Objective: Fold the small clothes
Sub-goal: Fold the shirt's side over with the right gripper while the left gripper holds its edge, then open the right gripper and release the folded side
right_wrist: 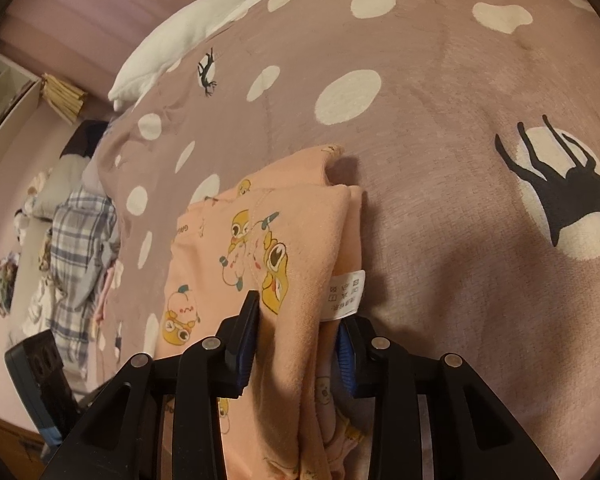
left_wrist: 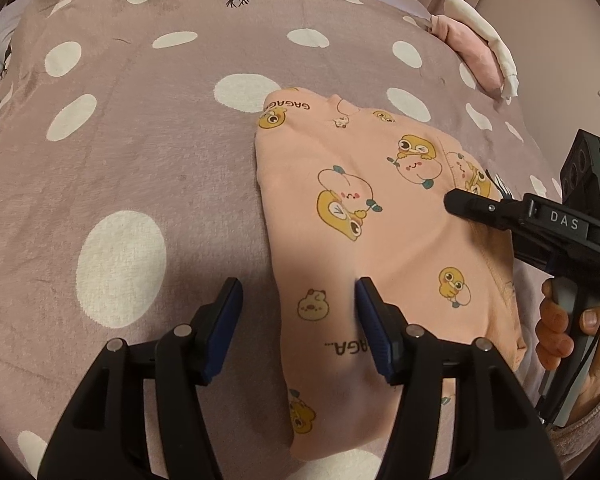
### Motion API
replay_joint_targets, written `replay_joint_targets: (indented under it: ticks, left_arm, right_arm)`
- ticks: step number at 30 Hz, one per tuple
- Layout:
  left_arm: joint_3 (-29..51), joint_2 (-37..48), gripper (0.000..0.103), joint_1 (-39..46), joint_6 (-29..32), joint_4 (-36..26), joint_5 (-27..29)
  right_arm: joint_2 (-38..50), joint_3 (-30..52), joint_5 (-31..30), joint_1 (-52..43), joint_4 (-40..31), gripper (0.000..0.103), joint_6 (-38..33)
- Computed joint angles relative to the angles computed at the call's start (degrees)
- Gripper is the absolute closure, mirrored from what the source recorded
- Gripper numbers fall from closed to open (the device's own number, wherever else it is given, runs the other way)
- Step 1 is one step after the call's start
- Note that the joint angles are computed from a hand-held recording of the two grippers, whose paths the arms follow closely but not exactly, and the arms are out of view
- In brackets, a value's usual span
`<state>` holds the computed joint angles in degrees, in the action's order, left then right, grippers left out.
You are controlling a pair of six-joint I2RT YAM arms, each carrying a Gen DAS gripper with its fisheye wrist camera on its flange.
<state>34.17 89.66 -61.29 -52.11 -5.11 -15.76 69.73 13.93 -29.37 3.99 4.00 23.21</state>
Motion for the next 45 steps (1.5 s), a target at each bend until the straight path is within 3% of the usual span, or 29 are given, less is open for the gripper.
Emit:
replay_joint_targets:
  ticks: [20, 36, 40, 45]
  left_arm:
    - [-0.56, -1.54, 0.041, -4.3, -3.15, -3.99, -3.77]
    - [-1.44, -2.89, 0.04, -6.56, -5.71, -5.86, -5.14]
    - [-2.64, -4.71, 0.04, -7.4, -7.26, -6.28, -5.47]
    - [-3.25, -9.3, 0.043, -7.61, -7.63, -7.62, -8.59]
  right_arm:
    - [-4.49, -1.39, -0.24, -2.51, -2.68, 0.069, -0.43]
    - [-9.73, -1.37, 2.89, -1.18, -7.07, 0.069, -0.26]
    - [-13.08, -1.6, 5.12, -0.89, -9.83, 0.069, -0.74]
    - [-29.14, -2.24, 12.55, 4.74, -19.24, 0.069, -2.2]
